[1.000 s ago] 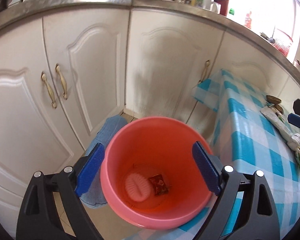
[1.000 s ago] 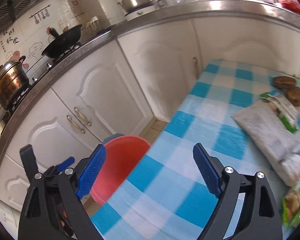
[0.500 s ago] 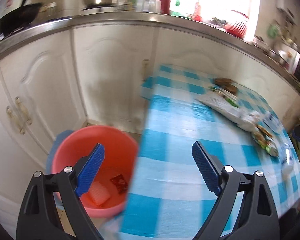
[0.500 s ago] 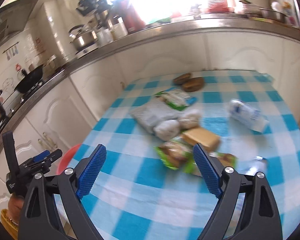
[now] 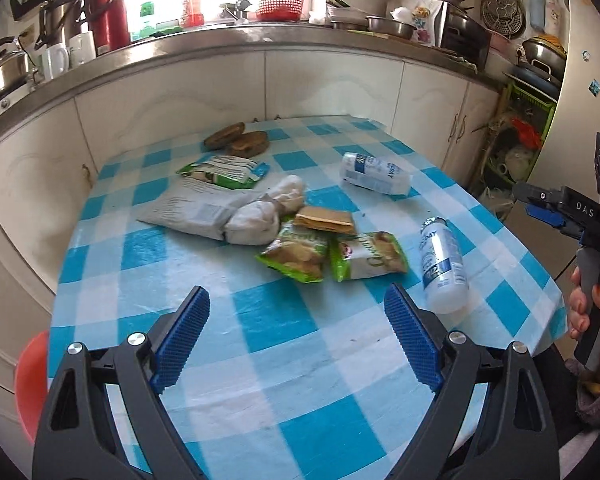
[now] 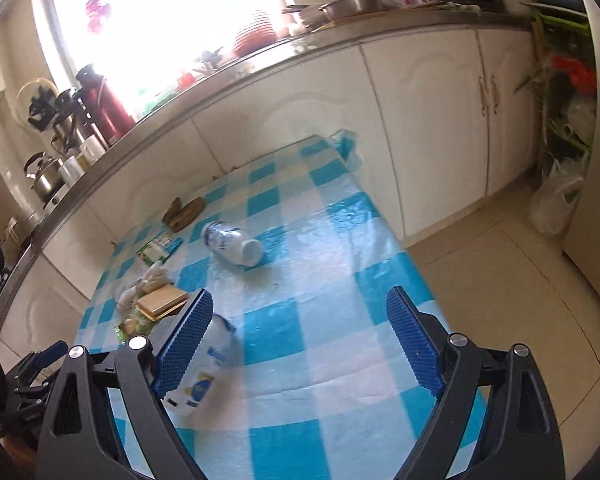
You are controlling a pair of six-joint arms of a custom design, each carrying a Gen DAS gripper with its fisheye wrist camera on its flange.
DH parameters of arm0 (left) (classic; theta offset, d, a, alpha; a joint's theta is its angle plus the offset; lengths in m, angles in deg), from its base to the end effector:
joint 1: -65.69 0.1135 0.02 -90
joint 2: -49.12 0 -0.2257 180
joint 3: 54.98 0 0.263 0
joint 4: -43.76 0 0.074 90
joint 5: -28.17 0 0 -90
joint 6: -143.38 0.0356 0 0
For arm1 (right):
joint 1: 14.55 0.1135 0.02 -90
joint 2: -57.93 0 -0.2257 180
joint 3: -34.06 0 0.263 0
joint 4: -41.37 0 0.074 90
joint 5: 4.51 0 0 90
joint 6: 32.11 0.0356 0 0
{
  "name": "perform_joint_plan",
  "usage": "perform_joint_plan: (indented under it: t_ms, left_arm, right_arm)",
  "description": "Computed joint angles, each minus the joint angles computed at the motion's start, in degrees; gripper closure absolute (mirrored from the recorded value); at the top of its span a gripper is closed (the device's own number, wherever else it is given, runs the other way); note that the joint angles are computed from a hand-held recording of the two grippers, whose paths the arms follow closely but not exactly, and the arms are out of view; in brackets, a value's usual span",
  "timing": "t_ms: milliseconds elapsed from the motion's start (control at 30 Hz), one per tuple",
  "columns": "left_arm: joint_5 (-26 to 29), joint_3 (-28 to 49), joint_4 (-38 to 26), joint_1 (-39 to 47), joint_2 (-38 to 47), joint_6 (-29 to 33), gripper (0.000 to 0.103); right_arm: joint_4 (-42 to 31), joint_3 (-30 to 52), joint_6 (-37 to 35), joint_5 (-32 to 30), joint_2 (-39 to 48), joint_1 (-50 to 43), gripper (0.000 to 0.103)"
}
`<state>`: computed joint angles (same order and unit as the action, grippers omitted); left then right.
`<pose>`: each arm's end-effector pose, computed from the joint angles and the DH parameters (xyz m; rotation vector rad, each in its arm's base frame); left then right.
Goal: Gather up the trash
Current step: 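Return both tools to the table above the remaining trash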
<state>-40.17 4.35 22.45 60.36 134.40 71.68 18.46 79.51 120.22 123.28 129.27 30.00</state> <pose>0.3080 -0.0419 0.1447 0.6508 2.2553 -0.3415 0.1946 0.1610 0.1357 0.6190 2.1278 0.2155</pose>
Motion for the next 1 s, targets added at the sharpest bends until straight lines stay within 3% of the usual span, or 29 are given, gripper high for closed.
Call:
perform_joint_plan:
  t_ms: [233, 467, 800, 1000]
  left_arm:
    - [-6.76, 8.9, -0.08, -6.57, 10.93, -7.6, 0.013]
    - [-10.77, 18.31, -2.68, -7.74, 21.1, -10.41, 0.013]
    - [-7.61, 21.42, -1.92, -4.05, 23.97, -12.95, 0.013]
    - [-0.41, 31.66, -9.31, 2.38, 29.49, -21.67, 0.013]
  right_arm:
    - [3.34, -9.04, 0.13, -3.09, -7.16, -3.53, 0.015]
    - [5.38, -10.01, -1.89, -4.41, -7.48, -4.84, 0.015]
    - [7.15, -7.7, -4.18, -7.24, -2.82, -7.16, 0.015]
    - [7.22, -1.8, -9.53, -9.88, 2.43, -9.61, 0.015]
